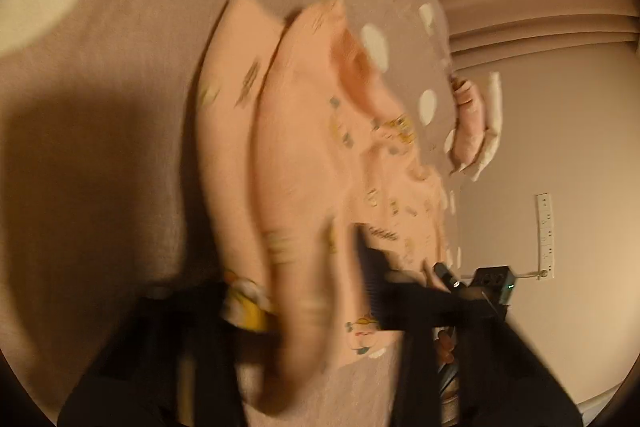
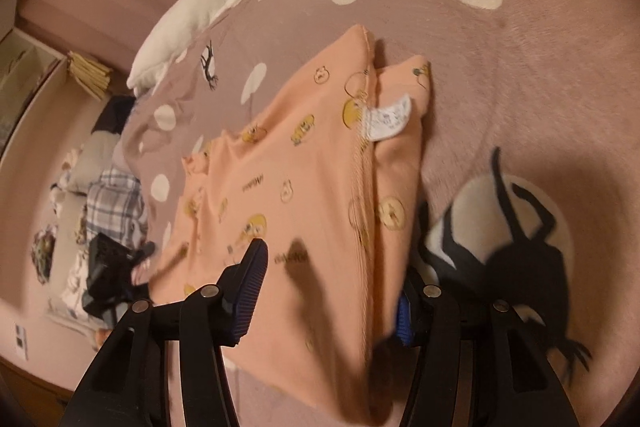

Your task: Fold small clothes

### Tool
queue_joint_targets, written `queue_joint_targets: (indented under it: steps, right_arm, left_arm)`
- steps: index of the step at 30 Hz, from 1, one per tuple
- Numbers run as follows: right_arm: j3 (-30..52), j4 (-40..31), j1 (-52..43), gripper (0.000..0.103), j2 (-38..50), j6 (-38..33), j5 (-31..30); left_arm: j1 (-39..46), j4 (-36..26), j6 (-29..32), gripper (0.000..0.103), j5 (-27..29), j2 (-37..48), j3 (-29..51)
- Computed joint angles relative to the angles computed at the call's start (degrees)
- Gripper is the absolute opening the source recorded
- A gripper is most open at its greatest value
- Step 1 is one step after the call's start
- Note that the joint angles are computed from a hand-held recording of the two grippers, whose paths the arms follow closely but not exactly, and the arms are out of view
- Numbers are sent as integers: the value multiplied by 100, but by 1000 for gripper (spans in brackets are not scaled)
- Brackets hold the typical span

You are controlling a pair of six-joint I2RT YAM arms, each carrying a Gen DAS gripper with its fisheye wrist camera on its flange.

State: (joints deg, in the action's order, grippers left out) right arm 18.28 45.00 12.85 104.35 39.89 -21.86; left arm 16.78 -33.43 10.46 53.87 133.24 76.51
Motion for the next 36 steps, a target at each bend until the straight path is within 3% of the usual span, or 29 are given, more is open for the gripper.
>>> queue_joint_targets:
  steps: [1, 3, 5, 7, 10, 15, 17, 19, 24, 28, 29, 32, 36]
  right_arm:
    - [25, -62, 41, 50, -18, -20, 87]
    - [181, -580, 134, 26, -123, -170, 347]
    - [150, -673, 75, 15, -183, -181, 276]
    - [8, -695, 36, 13, -405, -196, 248]
    - [-237, -893, 73, 12, -904, -263, 220]
    - [-656, -1464, -54, 12, -1589, -541, 23]
    - [-852, -1575, -160, 12, -1742, -612, -164]
    - [-983, -1742, -58, 12, -1898, -687, 53]
    - [-1002, -2167, -513, 14, -2076, -636, 297]
    - [-815, -3289, 577, 14, -3355, -604, 2250]
    - [-723, -3348, 795, 14, -3432, -671, 2502]
    - [-288, -3100, 1204, 14, -3022, -1060, 2589]
    - [564, -2645, 1202, 14, -1621, -1464, 1703]
  left_arm:
    - [-33, 170, -106, 14, -126, -33, -126]
    - [21, 499, -310, 12, -74, -182, -394]
    - [97, 720, -382, 10, -87, -435, -698]
    - [218, 830, -226, 10, -38, -761, -1074]
    - [500, 374, 420, 10, 137, -1098, -1470]
    - [1159, -530, 2027, 10, -283, -1693, -2366]
    - [1358, -473, 2218, 10, -506, -1793, -2642]
    - [1735, -658, 2599, 11, -592, -1718, -2775]
    - [2166, -720, 2650, 10, -902, -1931, -2796]
    - [2156, -581, 2654, 10, -885, -2716, -2902]
    - [2084, -596, 2680, 10, -835, -2798, -2905]
    - [1496, -356, 2389, 11, -688, -3067, -3014]
    - [197, 683, 1342, 12, -607, -2987, -3186]
